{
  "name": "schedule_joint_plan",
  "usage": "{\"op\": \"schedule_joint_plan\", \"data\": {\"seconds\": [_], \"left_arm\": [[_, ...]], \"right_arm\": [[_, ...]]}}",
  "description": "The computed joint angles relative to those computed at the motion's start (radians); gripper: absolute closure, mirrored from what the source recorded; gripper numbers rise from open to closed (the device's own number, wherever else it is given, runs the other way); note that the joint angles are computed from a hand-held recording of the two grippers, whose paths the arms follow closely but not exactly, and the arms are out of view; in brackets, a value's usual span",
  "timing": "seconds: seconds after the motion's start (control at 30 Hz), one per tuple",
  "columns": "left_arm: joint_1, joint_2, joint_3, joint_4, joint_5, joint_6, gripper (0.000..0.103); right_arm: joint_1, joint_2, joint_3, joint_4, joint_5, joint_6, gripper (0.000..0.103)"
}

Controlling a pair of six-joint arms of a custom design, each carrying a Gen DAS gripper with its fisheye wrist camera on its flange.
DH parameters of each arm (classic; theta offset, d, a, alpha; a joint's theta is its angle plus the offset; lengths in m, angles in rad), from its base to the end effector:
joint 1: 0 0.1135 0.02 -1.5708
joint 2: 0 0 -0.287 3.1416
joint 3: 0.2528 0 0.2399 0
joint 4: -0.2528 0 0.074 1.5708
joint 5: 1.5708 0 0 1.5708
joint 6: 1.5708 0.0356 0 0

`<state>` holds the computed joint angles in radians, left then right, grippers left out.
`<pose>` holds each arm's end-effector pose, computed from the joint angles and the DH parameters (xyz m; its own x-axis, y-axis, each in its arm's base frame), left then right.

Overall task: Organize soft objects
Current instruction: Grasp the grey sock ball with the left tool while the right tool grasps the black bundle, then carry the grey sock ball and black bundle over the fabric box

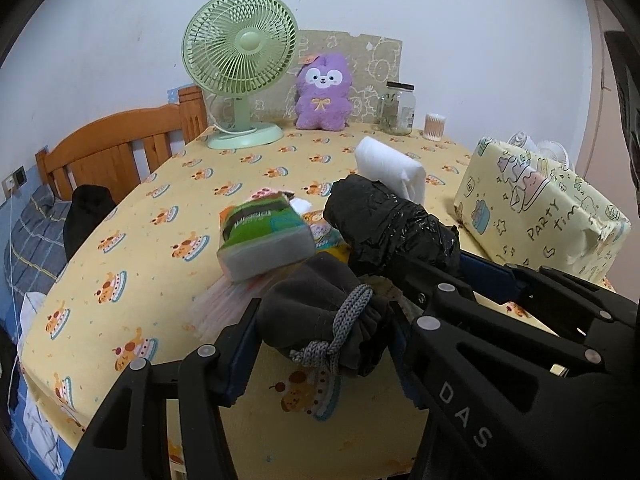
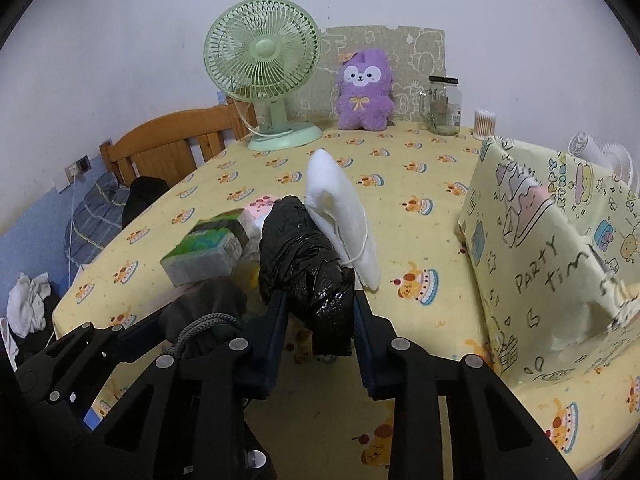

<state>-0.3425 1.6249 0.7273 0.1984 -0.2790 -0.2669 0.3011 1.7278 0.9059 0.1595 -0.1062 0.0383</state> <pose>0.2954 -0.0949 0.1862 -0.6175 -0.0490 -0.7850 -0.0399 0.9987 -0.0309 0.3362 0.1084 0.2004 -0.6013 -0.1468 -0.7854 -0.3519 0.9312 0.0953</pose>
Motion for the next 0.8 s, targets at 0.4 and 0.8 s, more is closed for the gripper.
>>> {"op": "schedule_joint_plan", "data": {"seconds": [0.4, 0.8], "left_arm": [[-0.017, -0.052, 0.070, -0.076, -0.021, 0.017, 0.042], [-0.032, -0.088, 0.173, -0.166, -0.039, 0.060, 0.042]], "right_arm": [[-0.014, -0.069, 0.033, -0.045, 0.005, -0.004, 0.069], [-0.041, -0.117, 0.128, -0.154, -0.004, -0.006, 0.069]]}}
